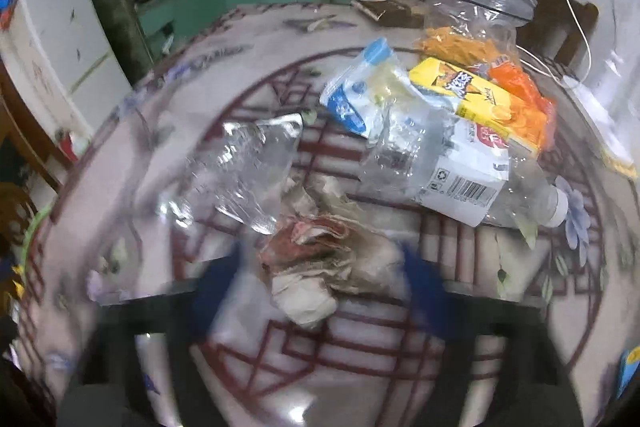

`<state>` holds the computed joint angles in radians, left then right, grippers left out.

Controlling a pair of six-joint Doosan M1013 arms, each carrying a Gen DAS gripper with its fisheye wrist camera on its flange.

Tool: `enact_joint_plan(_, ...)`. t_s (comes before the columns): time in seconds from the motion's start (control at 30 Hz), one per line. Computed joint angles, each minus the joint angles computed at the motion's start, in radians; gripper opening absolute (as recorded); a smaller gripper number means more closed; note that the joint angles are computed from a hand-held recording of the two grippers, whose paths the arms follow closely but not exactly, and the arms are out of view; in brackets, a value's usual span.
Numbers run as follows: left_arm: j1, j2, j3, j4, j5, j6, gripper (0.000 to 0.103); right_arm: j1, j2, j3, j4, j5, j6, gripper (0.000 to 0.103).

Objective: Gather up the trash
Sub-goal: 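Grasp the crumpled printed paper with the right tool while the left tool grasps the clear printed bag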

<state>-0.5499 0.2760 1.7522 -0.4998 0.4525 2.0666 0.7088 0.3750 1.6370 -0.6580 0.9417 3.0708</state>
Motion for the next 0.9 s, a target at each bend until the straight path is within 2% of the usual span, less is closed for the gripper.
enact_joint_plan(0.03, 0.0, 0.001, 0.001, 0.015, -0.005, -0.009, 0.098, 0.002, -0.005, 0.007, -0.008, -0.011, 0.01, 0.049)
enact_joint_plan(0.1, 0.002, 0.005, -0.001, 0.038, -0.017, -0.036, 0.098, 0.009, -0.024, 0.019, -0.004, -0.019, 0.016, 0.043)
enact_joint_plan(0.17, 0.003, 0.01, -0.006, 0.053, -0.019, -0.067, 0.098, 0.026, -0.039, 0.016, 0.011, 0.019, -0.013, 0.041)
enact_joint_plan(0.23, 0.002, 0.017, -0.014, 0.059, -0.012, -0.084, 0.098, 0.049, -0.05, 0.007, 0.015, 0.083, -0.023, 0.04)
enact_joint_plan(0.27, -0.002, 0.019, -0.017, 0.072, -0.017, -0.097, 0.098, 0.055, -0.058, 0.01, 0.022, 0.09, -0.012, 0.04)
enact_joint_plan(0.37, -0.03, 0.035, -0.043, 0.121, -0.023, -0.135, 0.098, 0.081, -0.104, 0.047, 0.051, 0.05, 0.074, 0.04)
enact_joint_plan(0.47, -0.067, 0.067, -0.09, 0.106, -0.031, -0.114, 0.098, 0.122, -0.13, 0.072, 0.025, 0.066, 0.189, 0.04)
enact_joint_plan(0.57, -0.11, 0.123, -0.174, 0.167, 0.007, -0.187, 0.098, 0.142, -0.135, 0.078, 0.024, 0.116, 0.218, 0.041)
enact_joint_plan(0.63, -0.134, 0.167, -0.237, 0.193, 0.048, -0.236, 0.098, 0.137, -0.129, 0.079, 0.047, 0.145, 0.196, 0.042)
enact_joint_plan(0.77, -0.175, 0.234, -0.323, 0.349, 0.124, -0.369, 0.098, 0.115, -0.144, 0.117, 0.091, 0.096, 0.218, 0.043)
enact_joint_plan(0.9, -0.189, 0.268, -0.359, 0.379, 0.167, -0.404, 0.095, 0.107, -0.168, 0.144, 0.068, 0.048, 0.264, 0.05)
